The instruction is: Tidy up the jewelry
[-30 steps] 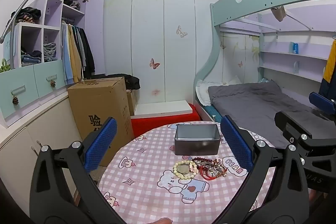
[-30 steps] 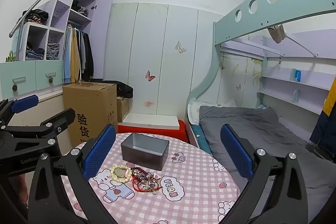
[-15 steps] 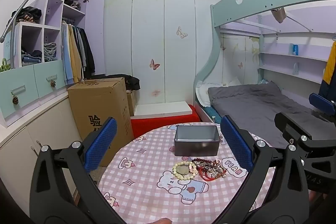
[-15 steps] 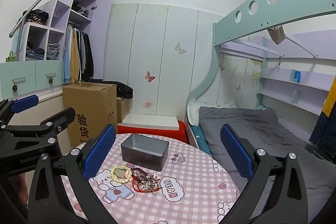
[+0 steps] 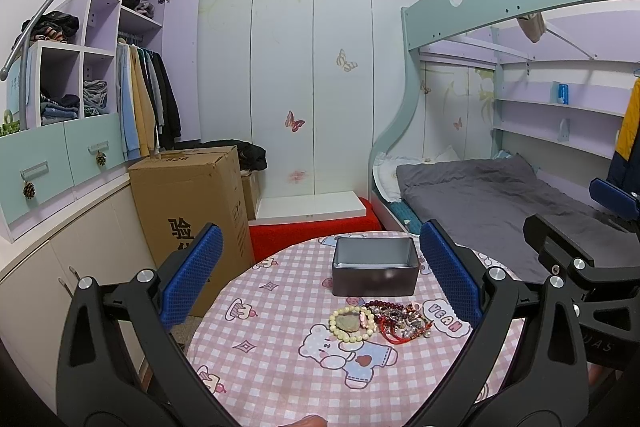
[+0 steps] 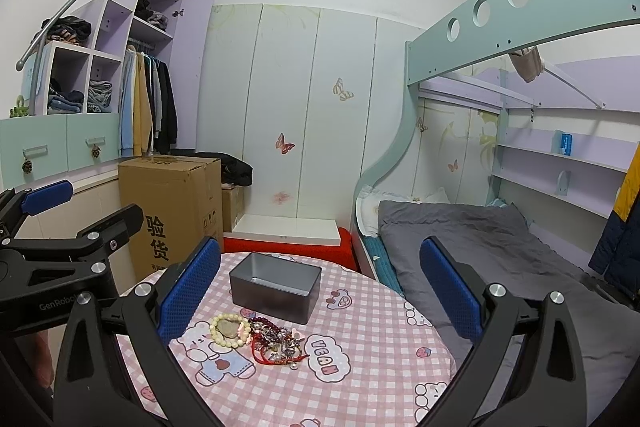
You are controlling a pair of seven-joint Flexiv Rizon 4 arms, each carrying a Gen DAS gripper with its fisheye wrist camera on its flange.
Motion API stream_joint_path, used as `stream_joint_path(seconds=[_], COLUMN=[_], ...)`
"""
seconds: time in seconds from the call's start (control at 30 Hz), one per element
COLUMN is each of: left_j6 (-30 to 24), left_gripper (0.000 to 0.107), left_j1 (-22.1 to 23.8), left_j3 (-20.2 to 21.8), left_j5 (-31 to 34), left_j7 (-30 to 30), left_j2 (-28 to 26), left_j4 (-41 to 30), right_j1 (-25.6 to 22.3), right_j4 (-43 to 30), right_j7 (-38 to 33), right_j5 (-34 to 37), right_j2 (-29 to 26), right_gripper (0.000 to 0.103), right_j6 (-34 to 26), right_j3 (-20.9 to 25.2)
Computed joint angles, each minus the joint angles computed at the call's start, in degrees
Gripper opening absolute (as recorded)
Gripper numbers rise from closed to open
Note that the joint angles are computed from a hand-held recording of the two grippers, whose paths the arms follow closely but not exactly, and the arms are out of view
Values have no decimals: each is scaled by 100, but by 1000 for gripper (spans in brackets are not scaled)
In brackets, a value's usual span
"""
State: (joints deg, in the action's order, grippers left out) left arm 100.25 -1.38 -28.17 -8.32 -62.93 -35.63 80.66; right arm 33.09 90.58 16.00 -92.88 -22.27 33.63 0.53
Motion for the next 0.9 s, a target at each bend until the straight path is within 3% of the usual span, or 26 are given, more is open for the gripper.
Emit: stream_joint_path(seconds=[0.9], left_j6=[-8], left_gripper=[97], left_j1=[35], left_j3=[-17], left_j5=[23], left_j7=[65], left_j2=[-113], left_j4=[-31], right_j1=[-12], right_j4=[-28], right_j7=[7], right_j5=[66], right_j2=[-77], right_gripper=[96], right_j6=[72], right_j3=[-29])
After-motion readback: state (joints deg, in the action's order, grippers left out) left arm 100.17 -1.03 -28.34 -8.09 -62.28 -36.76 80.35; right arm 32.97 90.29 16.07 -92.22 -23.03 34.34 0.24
